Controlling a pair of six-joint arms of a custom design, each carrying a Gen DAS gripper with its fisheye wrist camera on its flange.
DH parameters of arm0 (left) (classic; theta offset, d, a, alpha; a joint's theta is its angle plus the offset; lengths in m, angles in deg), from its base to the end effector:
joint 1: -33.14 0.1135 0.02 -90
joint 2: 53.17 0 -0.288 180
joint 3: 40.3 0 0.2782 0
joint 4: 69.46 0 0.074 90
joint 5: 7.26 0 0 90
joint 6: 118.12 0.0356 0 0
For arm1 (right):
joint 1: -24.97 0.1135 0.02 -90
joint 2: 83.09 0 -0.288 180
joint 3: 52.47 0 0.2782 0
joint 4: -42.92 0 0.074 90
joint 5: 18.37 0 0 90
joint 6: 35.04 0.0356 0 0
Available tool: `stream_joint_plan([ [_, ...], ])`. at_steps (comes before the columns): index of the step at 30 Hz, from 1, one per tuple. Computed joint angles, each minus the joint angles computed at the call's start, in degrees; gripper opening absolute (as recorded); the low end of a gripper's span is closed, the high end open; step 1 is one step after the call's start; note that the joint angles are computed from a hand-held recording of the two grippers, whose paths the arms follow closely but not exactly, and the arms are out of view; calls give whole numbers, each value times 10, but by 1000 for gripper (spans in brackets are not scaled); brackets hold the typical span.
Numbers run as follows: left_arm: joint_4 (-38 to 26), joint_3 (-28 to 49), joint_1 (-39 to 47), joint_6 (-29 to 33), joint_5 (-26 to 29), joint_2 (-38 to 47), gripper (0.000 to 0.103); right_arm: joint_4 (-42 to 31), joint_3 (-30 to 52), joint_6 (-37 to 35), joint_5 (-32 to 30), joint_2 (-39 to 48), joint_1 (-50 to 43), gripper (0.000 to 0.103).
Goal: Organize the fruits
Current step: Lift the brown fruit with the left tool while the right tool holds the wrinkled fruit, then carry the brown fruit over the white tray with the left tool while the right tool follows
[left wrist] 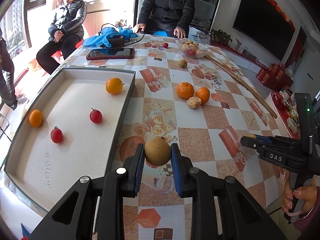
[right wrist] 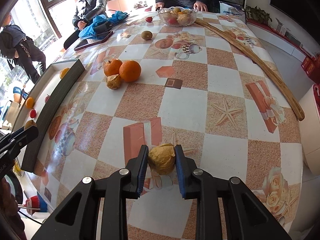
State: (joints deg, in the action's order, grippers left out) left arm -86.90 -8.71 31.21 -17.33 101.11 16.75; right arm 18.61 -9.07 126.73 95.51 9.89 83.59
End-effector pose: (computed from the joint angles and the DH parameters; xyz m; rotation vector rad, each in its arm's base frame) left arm 0.1995 -0.0179 0.1223 0.4011 2.4734 -0.3439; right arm 0.1398 0.2016 0.0869 0.3817 2.6200 0.1052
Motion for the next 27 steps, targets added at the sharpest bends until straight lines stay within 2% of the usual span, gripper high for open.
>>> stream_joint_plan([
  [5, -15, 20, 56, 25, 19, -4, 29, 28, 13, -33, -36, -29, -30, 28],
  [10, -12, 44, 122, 56, 39, 30, 29, 43, 64, -73, -75, -11, -54, 28],
  [19, 17, 72, 222, 98, 50, 116, 29, 41, 224, -142, -144, 111, -73, 28],
  [27, 53, 78, 261, 120, 31, 163, 29, 5, 395, -192, -187, 237, -65, 28],
])
